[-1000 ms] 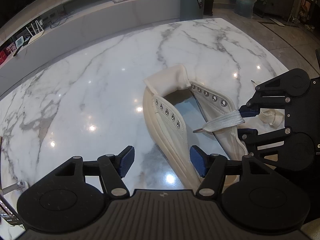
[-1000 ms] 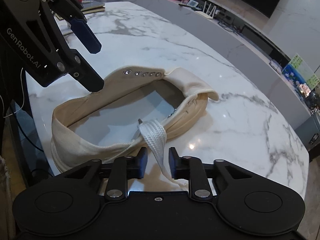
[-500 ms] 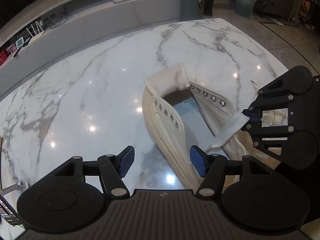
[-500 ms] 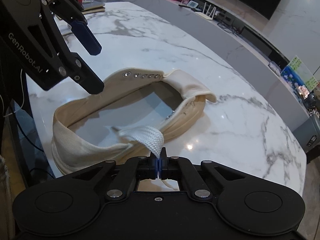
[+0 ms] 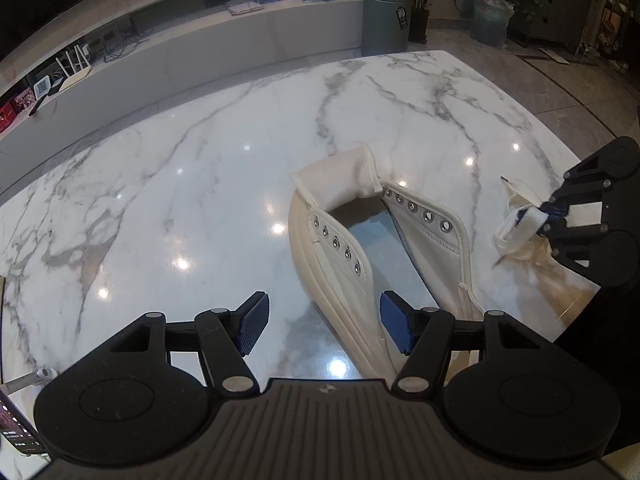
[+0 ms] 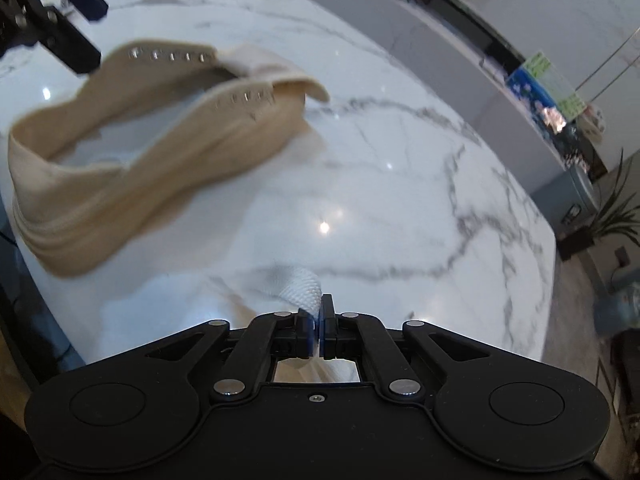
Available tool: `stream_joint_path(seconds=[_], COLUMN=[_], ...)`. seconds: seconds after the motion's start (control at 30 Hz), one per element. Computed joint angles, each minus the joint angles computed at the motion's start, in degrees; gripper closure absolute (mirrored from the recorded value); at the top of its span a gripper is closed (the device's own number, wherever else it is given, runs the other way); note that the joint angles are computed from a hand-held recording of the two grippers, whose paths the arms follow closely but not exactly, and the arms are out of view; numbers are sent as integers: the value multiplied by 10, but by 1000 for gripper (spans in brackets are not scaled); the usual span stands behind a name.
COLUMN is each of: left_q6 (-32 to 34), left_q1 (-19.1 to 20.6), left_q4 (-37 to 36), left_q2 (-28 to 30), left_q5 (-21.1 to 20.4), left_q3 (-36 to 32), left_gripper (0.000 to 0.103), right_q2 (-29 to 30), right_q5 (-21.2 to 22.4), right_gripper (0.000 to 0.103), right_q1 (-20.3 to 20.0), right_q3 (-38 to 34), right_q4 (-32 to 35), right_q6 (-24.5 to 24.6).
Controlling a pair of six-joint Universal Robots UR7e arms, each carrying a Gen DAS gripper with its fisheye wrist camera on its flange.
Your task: Lace up shoes with both hands
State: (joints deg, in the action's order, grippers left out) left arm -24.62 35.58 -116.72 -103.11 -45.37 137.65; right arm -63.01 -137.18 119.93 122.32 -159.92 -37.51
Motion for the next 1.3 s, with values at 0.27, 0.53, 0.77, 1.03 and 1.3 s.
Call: stream_joint_path(seconds=[0.27,0.53,0.77,1.03,1.3], left_q6=[9,50,78,172,204], left_q1=[2,18,40,79,111], left_q4=[1,-54,-145,-201,-198], left_q2=[6,7,7,44,102], left_q5=[6,12,6,-7,47], left_q3=[-8,-8,-2,-29,-53], left_gripper=[43,43,43,43,45], right_q2=[-23,-35,-21,9,39], right_q5=[14,49,65,74,81], right_gripper=[61,61,61,62,86], right_q1=[15,35,37,31,15], right_q3=[-22,-36,-42,-65,-95], right_q4=[112,92,41,-2,-31], right_q6=[-14,-39,-51,-57,-45])
